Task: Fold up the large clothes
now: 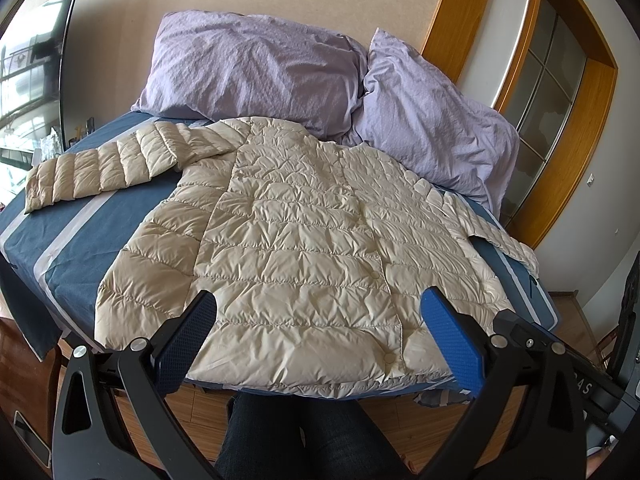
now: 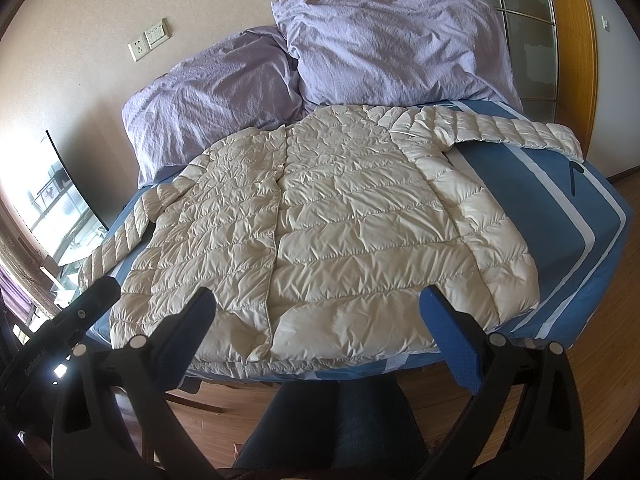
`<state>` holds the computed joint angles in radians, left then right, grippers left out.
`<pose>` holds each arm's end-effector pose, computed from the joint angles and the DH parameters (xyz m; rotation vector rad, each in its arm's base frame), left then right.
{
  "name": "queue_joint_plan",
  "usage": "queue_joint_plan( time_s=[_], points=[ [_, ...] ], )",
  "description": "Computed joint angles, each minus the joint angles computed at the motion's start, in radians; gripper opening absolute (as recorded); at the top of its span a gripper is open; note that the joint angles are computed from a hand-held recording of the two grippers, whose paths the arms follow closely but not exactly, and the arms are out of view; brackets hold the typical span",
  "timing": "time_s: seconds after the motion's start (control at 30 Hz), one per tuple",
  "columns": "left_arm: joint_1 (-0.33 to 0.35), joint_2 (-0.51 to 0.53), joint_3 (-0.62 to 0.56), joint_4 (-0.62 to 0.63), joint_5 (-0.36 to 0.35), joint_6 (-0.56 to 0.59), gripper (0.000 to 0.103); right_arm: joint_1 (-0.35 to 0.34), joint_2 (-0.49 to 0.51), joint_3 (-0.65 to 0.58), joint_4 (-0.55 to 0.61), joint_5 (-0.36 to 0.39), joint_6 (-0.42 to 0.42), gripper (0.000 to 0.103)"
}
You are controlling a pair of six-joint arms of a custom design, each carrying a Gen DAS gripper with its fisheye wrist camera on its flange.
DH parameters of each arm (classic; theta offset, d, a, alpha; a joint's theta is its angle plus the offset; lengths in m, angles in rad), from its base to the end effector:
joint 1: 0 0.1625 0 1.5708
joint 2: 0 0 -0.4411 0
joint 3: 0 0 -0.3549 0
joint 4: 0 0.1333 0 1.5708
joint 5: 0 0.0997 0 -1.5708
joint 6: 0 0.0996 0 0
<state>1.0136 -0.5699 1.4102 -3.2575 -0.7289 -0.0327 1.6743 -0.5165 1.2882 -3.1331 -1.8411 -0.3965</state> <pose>-0.2066 -0.7242 0.1669 0.1463 2.3097 -1.2730 0.1863 -0.7611 0.1362 0.4976 -2.5418 1.0161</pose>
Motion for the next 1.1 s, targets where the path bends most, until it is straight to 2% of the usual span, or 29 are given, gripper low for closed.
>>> queue_joint_plan(
  time_s=[0.47,0.6,0.9,1.1],
  points=[
    [0.0,0.0,-0.001,0.006,0.001,-0.001,0.102,0.002,0.005,-0.008,0.003,-0.007,0.005,0.101],
    [0.001,0.0,-0.007,0.026,0.01,-0.004,0.102,-0.003,0.025,-0.056,0.036,-0.018,0.015,0.101],
    [0.034,0.053,-0.142,0.138,0.031,0.013,0.102,-0.012,0.072,-0.168,0.069,-0.066,0.031,0.101],
    [0.057,0.095,-0.262,0.226,0.055,0.03,0.102,-0.023,0.128,-0.32,0.149,-0.137,0.072,0.101]
  ],
)
